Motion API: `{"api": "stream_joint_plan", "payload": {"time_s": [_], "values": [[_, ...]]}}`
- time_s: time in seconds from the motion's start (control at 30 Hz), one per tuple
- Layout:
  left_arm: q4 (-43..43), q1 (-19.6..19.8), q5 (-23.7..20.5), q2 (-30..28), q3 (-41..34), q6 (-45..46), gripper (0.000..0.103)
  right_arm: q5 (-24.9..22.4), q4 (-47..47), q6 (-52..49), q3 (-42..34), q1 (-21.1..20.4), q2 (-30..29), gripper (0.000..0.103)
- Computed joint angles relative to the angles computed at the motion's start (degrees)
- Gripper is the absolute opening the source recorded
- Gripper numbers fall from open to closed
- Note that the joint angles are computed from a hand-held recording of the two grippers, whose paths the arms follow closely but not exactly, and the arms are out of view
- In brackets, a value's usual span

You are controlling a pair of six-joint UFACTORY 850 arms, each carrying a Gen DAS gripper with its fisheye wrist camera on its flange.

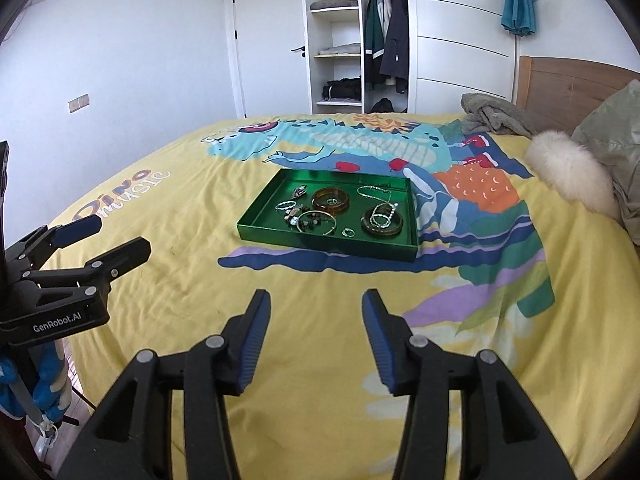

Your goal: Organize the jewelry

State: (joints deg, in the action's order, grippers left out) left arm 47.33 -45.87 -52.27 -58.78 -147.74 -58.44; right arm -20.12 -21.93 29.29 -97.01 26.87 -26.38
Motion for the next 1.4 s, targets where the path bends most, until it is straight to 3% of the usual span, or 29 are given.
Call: {"api": "stream_joint_plan", "payload": {"time_s": [0.2, 0.37, 0.7, 1.13, 1.4], "values": [[8.2, -2.5, 1.6, 9.1, 16.0, -10.2, 0.095, 2.3, -13.9, 15.3, 9.4, 2.0, 6.5, 0.047], [12.3, -4.3, 1.1, 12.0, 20.9, -14.3, 0.098, 2.7, -25.6, 27.7, 14.4, 3.3, 10.5, 0.048], [17.6, -7.1, -0.8, 14.4, 24.5, -18.7, 0.103, 1.1, -39.1, 41.7, 19.0, 5.2, 14.8, 0.052], [21.4, -8.6, -2.0, 15.4, 26.5, -22.8, 0.103, -0.8, -46.6, 50.1, 21.3, 5.4, 16.5, 0.054], [20.5, -8.1, -1.5, 15.5, 26.8, -23.5, 0.103, -1.9, -48.6, 53.4, 21.5, 4.7, 15.9, 0.063]]}}
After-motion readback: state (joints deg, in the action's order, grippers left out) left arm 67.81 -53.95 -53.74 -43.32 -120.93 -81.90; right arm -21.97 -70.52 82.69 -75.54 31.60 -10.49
